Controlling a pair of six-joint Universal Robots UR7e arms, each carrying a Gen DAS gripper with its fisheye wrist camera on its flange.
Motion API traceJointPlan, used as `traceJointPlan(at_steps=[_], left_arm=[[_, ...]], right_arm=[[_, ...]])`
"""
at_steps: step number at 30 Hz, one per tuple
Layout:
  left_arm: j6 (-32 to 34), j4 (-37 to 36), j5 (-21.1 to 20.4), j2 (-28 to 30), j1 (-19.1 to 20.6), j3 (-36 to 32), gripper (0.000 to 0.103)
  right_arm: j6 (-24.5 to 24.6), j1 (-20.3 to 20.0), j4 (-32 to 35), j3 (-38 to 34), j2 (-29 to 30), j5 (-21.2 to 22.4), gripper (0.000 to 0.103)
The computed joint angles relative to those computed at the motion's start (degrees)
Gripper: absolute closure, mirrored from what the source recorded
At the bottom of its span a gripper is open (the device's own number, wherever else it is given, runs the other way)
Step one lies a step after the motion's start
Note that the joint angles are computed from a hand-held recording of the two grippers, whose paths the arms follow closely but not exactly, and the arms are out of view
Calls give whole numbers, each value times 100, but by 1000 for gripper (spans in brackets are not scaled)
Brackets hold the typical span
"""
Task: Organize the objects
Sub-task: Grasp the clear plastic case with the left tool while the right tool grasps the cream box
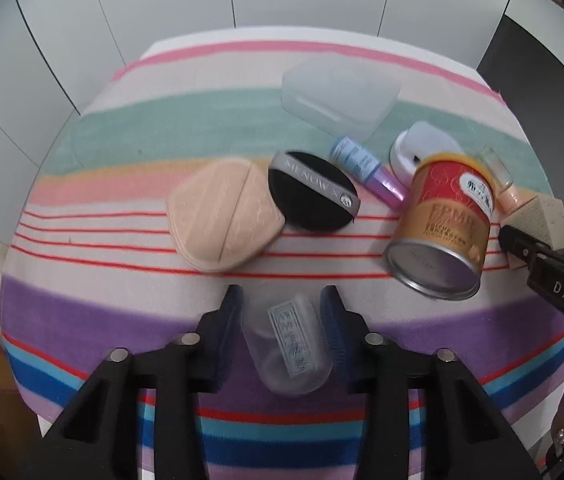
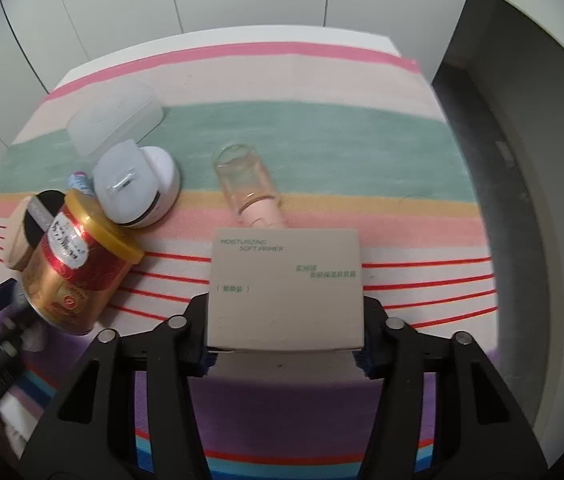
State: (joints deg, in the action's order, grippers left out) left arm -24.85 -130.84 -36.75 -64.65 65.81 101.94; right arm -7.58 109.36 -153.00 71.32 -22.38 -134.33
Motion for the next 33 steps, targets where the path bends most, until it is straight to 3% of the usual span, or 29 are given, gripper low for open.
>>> traceJointPlan(at_steps=[13, 33], left_arm=[[-517, 514, -176, -248, -95, -116, 64], [-1041, 1999, -48, -1061, -1061, -564, 64]], right_arm=[[21, 165, -57, 348, -423, -47, 49], [571, 975, 378, 797, -1361, -333, 49]])
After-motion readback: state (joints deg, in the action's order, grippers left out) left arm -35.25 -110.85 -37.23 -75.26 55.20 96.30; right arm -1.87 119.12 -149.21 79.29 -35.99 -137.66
